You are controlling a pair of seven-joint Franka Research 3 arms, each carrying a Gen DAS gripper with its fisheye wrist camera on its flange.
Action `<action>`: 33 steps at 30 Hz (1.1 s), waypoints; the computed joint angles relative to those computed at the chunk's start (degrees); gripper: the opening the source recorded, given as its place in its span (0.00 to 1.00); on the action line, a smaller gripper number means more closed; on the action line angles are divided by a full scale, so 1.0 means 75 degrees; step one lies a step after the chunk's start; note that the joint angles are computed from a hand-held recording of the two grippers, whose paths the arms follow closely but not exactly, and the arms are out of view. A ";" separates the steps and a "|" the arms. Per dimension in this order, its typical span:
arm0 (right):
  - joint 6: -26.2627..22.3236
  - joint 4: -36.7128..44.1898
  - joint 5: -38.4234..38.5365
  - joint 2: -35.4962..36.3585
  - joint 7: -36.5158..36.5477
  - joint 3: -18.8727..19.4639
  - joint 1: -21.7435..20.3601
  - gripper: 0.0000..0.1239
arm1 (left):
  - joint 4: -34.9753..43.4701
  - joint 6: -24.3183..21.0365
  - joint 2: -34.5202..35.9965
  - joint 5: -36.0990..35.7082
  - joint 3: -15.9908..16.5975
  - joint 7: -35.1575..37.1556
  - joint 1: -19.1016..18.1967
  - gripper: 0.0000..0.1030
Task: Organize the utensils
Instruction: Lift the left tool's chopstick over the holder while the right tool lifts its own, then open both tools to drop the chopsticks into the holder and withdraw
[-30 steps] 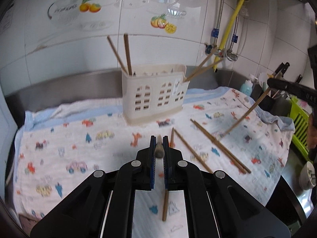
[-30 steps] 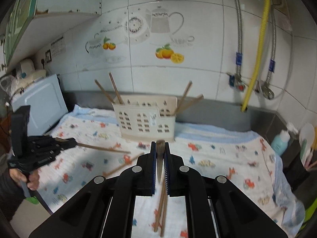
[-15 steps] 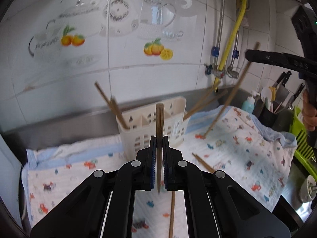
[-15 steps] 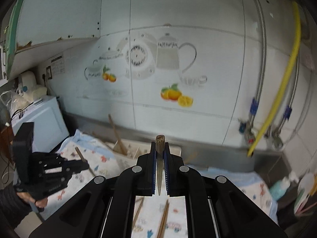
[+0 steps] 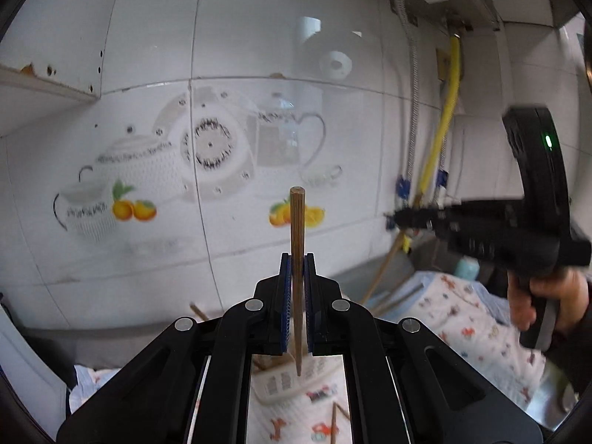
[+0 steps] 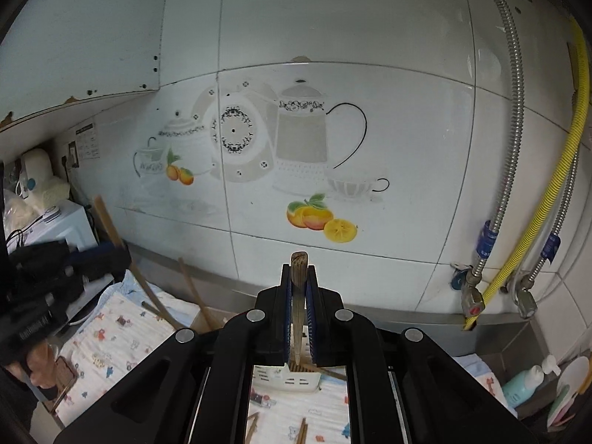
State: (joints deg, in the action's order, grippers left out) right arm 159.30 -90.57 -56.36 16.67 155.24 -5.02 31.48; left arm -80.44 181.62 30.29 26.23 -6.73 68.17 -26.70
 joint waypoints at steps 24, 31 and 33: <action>0.0363 0.0261 0.1775 0.0834 -0.1333 -0.0534 0.0299 0.06 | 0.2132 -0.1490 0.1662 -0.0774 -0.0438 0.0506 0.0250 0.08; 0.0332 0.0184 0.1815 0.0795 -0.1313 -0.0617 0.0393 0.09 | 0.1928 -0.1583 0.1512 -0.0827 -0.0419 0.0508 0.0259 0.08; 0.0322 0.0132 0.1710 0.0759 -0.1196 -0.0679 0.0451 0.12 | 0.1881 -0.1611 0.1482 -0.0867 -0.0479 0.0566 0.0297 0.09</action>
